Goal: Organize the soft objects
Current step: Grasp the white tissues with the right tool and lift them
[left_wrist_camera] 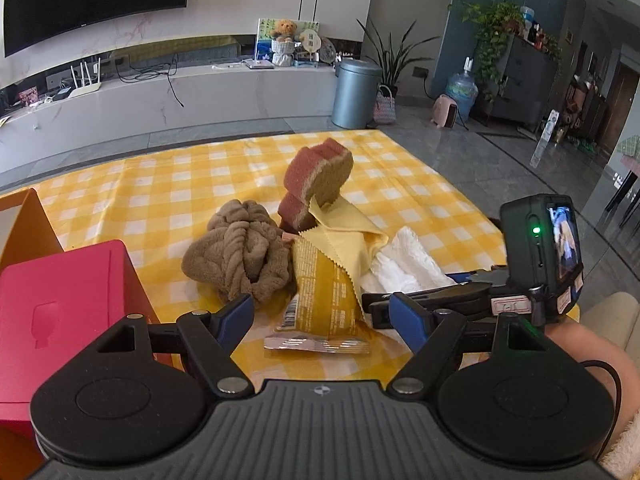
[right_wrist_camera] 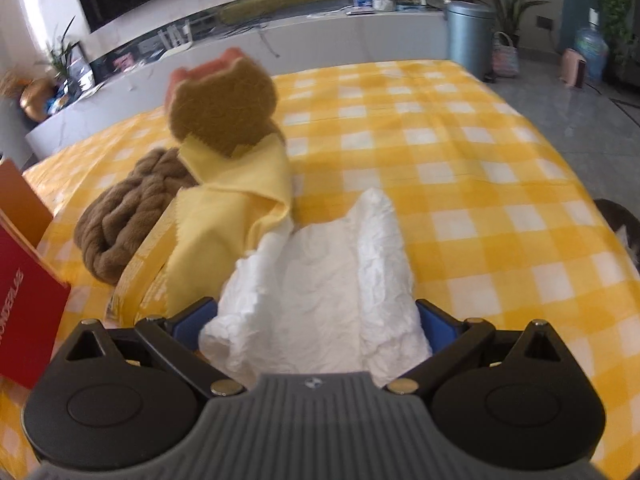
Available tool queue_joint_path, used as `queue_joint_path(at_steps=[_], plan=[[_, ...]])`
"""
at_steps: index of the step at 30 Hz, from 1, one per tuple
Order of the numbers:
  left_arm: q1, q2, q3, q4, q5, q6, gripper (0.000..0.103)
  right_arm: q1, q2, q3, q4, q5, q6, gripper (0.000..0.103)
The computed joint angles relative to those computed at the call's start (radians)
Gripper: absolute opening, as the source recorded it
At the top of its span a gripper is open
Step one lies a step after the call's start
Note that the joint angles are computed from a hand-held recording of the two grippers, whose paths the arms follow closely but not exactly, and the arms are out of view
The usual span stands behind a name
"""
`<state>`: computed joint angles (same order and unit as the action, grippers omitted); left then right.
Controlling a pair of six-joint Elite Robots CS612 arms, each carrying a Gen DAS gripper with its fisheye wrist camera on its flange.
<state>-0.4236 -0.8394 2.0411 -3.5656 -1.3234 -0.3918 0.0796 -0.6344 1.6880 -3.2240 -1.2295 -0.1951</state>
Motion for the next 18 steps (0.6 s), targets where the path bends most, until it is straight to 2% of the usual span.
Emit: queue_joint_path(at_steps=[4,9,11,14,16,17,18], plan=[[0.000,0.005,-0.004,0.022,0.012,-0.006,0.090,0.024,0.014,-0.005,-0.022,-0.069,-0.074,0.101],[0.010,0.006,-0.005,0.056,0.006,-0.049,0.090,0.030,0.018,0.000,-0.046,-0.088,-0.103,0.101],[0.011,0.006,-0.002,0.054,-0.002,-0.043,0.089,0.031,0.017,0.004,-0.056,-0.091,-0.115,0.098],[0.005,0.001,0.005,0.057,0.005,-0.036,0.089,0.027,0.011,0.017,-0.074,-0.069,-0.123,0.081],[-0.002,-0.005,0.011,0.063,0.024,-0.038,0.089,0.028,0.004,0.026,-0.074,-0.062,-0.143,0.062],[-0.006,-0.009,0.015,0.067,0.039,-0.037,0.089,0.031,-0.002,0.032,-0.072,-0.066,-0.157,0.059],[-0.010,-0.013,0.019,0.067,0.049,-0.035,0.089,0.034,-0.007,0.037,-0.066,-0.068,-0.174,0.051]])
